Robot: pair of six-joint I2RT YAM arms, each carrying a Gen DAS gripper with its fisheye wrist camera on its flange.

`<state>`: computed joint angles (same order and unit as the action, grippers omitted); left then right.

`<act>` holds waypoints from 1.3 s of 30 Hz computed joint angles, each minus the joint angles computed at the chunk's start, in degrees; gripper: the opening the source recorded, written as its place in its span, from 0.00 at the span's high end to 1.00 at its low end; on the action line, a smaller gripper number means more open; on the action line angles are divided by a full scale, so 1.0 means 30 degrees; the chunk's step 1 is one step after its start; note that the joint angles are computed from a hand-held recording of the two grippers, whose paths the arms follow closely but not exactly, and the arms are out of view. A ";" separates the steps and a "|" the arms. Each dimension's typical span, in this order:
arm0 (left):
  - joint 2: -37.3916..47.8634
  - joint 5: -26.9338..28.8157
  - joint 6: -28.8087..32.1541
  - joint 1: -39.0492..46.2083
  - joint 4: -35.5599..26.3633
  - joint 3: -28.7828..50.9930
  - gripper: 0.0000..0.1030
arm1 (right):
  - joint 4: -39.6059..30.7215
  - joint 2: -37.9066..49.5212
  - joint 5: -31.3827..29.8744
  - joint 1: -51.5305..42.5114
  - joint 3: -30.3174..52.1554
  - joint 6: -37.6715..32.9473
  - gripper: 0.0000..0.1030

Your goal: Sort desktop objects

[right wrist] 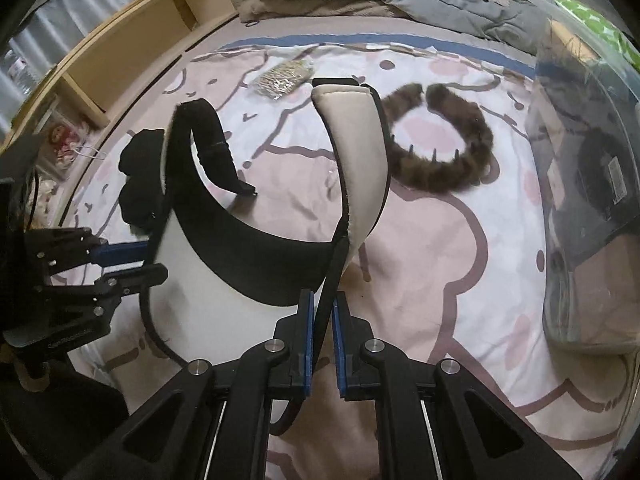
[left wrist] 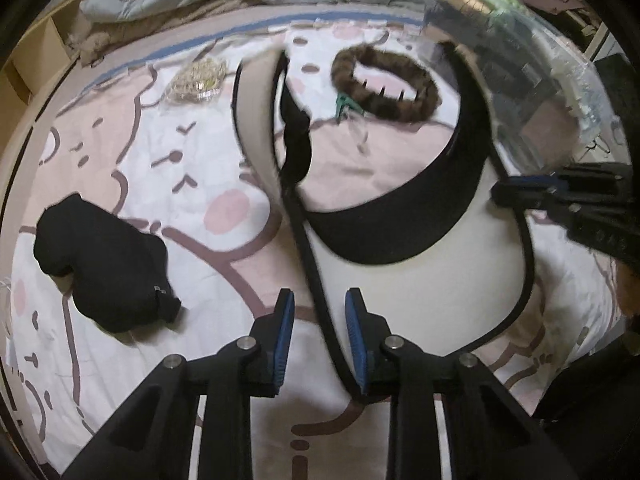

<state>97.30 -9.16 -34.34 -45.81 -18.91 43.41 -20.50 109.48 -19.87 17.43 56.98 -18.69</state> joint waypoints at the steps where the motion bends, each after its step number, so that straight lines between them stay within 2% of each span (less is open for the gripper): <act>1: 0.0147 0.0190 -0.0028 0.0083 0.0174 -0.0125 0.74 | 0.0004 0.0011 0.0170 0.0014 0.0000 0.0119 0.90; 11: 0.0547 0.0248 -0.0241 -0.0224 0.0245 0.0092 0.74 | -0.0338 -0.0303 0.1187 0.0496 -0.0936 0.0314 0.90; 16: 0.1091 0.0218 -0.0150 -0.0804 0.0116 0.0502 0.74 | 0.0513 -0.0399 0.1478 0.0477 -0.1787 0.0625 0.88; 22: 0.1800 0.0331 0.0026 -0.1116 0.0100 0.0847 0.74 | -0.0771 0.0877 0.1136 0.0529 -0.1139 0.1394 0.79; 25: 0.1857 0.0446 0.0049 -0.1072 0.0191 0.0835 0.75 | -0.0754 0.1161 0.0715 0.0339 -0.1122 0.2024 0.78; 27: 0.1900 0.0825 0.0199 -0.0950 0.0292 0.0827 0.82 | -0.0634 0.1097 0.0442 0.0248 -0.1207 0.2005 0.79; 28: 0.1891 0.0877 0.0163 -0.0946 0.0257 0.0862 0.82 | -0.0371 0.0831 0.0285 0.0286 -0.1415 0.1849 0.83; 34: 0.0536 0.1034 -0.0069 -0.0201 0.0362 0.0351 0.83 | 0.0042 -0.0535 0.0376 0.0684 -0.1705 0.1067 0.86; 39: -0.1197 -0.0238 -0.0022 -0.0319 -0.0192 0.0478 0.83 | 0.0550 -0.2790 0.0634 0.0760 -0.2150 0.0401 0.87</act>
<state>93.71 -9.87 -34.41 -46.77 -19.48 44.84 -18.85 101.11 -17.97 19.71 50.53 -17.49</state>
